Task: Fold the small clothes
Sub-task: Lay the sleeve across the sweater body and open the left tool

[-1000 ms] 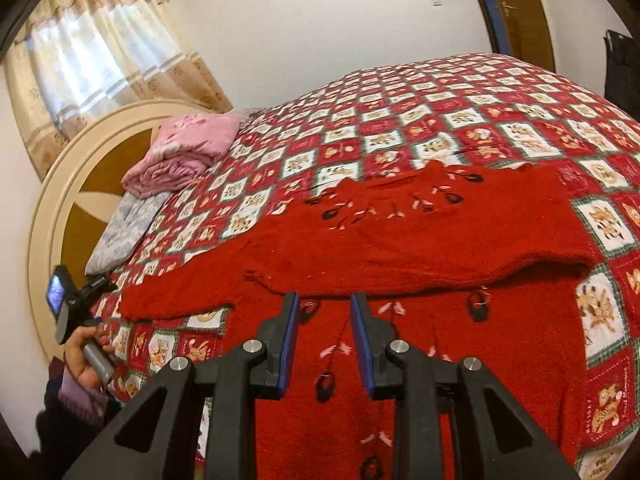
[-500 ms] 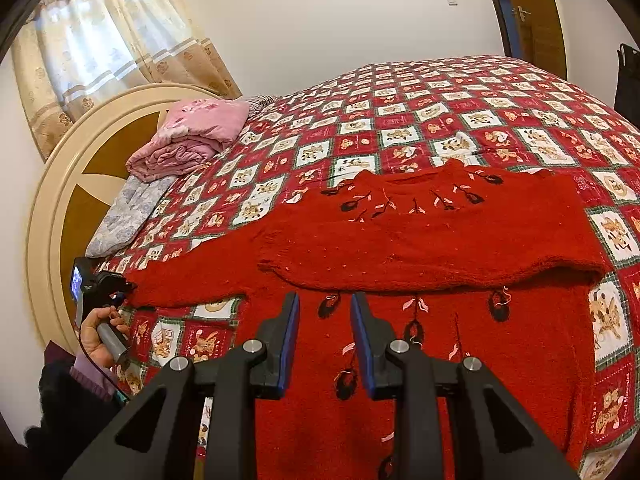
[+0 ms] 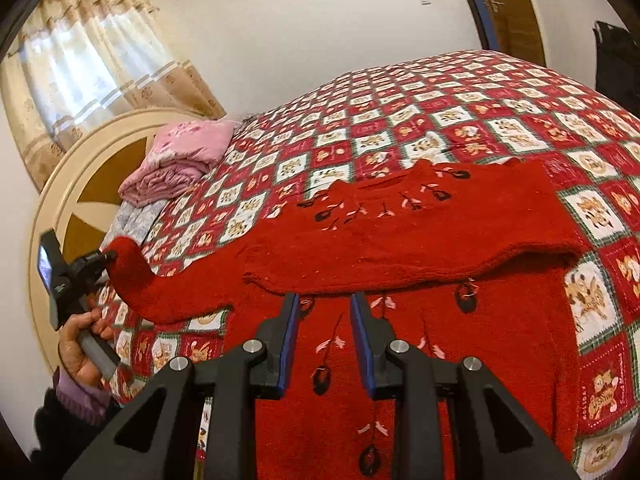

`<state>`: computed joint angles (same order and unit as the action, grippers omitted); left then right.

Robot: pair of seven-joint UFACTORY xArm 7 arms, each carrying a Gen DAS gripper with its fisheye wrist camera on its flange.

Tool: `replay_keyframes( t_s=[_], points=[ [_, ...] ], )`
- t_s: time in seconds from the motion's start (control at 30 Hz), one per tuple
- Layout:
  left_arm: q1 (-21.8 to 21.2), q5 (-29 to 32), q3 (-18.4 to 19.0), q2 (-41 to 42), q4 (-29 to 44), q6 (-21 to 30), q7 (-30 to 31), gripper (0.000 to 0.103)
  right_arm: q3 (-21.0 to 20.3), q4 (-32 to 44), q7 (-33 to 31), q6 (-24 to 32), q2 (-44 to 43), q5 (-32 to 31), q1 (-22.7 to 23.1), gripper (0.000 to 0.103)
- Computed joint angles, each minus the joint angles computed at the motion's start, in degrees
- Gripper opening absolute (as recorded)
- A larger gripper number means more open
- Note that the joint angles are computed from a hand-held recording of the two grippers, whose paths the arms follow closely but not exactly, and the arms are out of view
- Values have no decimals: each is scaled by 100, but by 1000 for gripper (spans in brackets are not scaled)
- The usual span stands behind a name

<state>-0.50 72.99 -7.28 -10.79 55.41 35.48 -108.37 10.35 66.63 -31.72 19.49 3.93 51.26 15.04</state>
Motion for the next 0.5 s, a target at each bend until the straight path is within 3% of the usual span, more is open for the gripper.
replay_keyframes(
  t_s=[0.07, 0.17, 0.3, 0.5],
  points=[
    [-265, 254, -269, 413, 545, -27, 60, 8, -39, -43, 22, -58, -44, 33, -39, 28],
    [-687, 386, -315, 1011, 1229, -288, 299, 8, -123, -129, 4, -110, -133, 87, -117, 28],
    [-1390, 453, -431, 2204, 2490, -55, 865, 8, -264, -300, 24, -163, -271, 124, -225, 28],
    [-1893, -372, -436, 3411, 3483, -330, 1930, 8, -487, -565, 63, -187, -454, 78, -374, 28]
  ],
)
